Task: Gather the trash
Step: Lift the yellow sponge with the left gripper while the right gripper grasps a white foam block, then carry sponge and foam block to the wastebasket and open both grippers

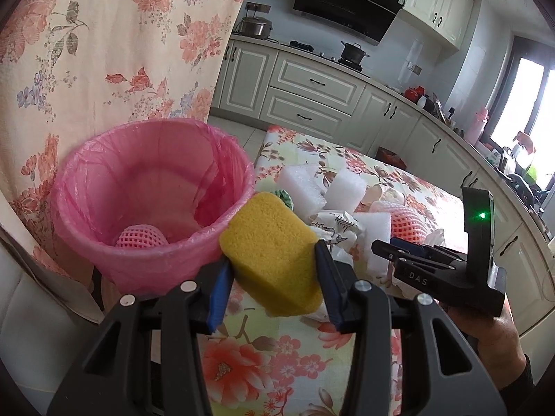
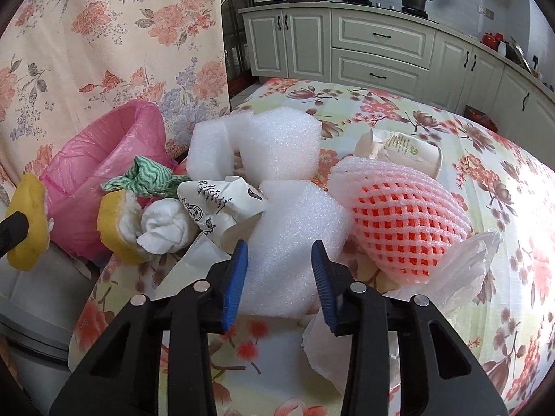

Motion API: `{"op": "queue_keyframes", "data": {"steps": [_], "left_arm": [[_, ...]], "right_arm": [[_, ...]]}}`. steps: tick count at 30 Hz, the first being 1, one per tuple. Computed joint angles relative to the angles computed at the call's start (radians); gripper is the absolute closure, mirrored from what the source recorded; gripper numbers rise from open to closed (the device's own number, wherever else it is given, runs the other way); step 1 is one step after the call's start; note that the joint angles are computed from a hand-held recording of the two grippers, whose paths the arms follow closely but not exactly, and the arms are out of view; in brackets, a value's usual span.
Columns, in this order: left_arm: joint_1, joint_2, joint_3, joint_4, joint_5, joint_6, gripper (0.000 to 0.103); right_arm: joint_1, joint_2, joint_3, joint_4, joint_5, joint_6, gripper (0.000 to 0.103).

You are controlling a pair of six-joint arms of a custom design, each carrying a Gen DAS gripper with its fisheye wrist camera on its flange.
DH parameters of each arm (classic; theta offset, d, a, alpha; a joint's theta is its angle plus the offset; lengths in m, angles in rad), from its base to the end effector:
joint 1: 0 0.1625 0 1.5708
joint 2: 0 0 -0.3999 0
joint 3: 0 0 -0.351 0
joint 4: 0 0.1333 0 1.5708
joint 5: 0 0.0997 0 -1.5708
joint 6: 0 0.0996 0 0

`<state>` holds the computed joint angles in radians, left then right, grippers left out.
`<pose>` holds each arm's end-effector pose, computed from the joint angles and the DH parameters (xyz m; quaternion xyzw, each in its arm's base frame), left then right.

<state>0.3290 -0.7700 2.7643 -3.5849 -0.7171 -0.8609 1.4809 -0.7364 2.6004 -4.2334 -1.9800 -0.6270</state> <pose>-0.1634 -0.2760 0.0574 0.1683 0.8945 -0.3638 0.1977 0.0637 -0.3369 0.1027 0.1632 -0.8907 0.2908 0.3088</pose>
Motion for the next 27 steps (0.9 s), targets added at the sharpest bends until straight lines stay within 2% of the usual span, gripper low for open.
{"op": "queue_keyframes", "data": {"steps": [5,13,15,18,21,23,25,26,27], "left_arm": [[-0.011,-0.001,0.003,0.003,0.001,-0.009,0.059],[0.005,-0.001,-0.002,-0.017,-0.001,0.023,0.059],[0.006,0.0,-0.002,-0.022,-0.001,0.025,0.059],[0.01,0.0,-0.005,-0.026,-0.002,0.036,0.059],[0.009,0.002,-0.005,-0.031,-0.002,0.037,0.059],[0.012,0.004,-0.007,-0.034,-0.003,0.043,0.059],[0.019,0.009,-0.011,-0.042,-0.006,0.054,0.059],[0.019,0.011,-0.011,-0.045,-0.008,0.055,0.059],[0.018,0.015,-0.01,-0.052,-0.01,0.057,0.059]], "right_arm": [[-0.003,-0.013,0.028,-0.017,0.029,-0.011,0.082],[-0.001,-0.025,0.051,-0.035,0.027,-0.014,0.084],[-0.004,-0.03,0.061,-0.039,0.041,-0.018,0.093],[0.005,-0.038,0.073,-0.048,0.049,-0.021,0.094],[0.022,-0.047,0.07,-0.025,0.021,-0.018,0.094],[0.027,-0.041,0.07,-0.038,0.0,-0.014,0.088],[0.028,-0.034,0.069,-0.053,-0.009,-0.017,0.066],[0.028,-0.032,0.069,-0.057,-0.006,-0.016,0.048],[0.028,-0.026,0.067,-0.067,-0.005,-0.02,0.046]]}}
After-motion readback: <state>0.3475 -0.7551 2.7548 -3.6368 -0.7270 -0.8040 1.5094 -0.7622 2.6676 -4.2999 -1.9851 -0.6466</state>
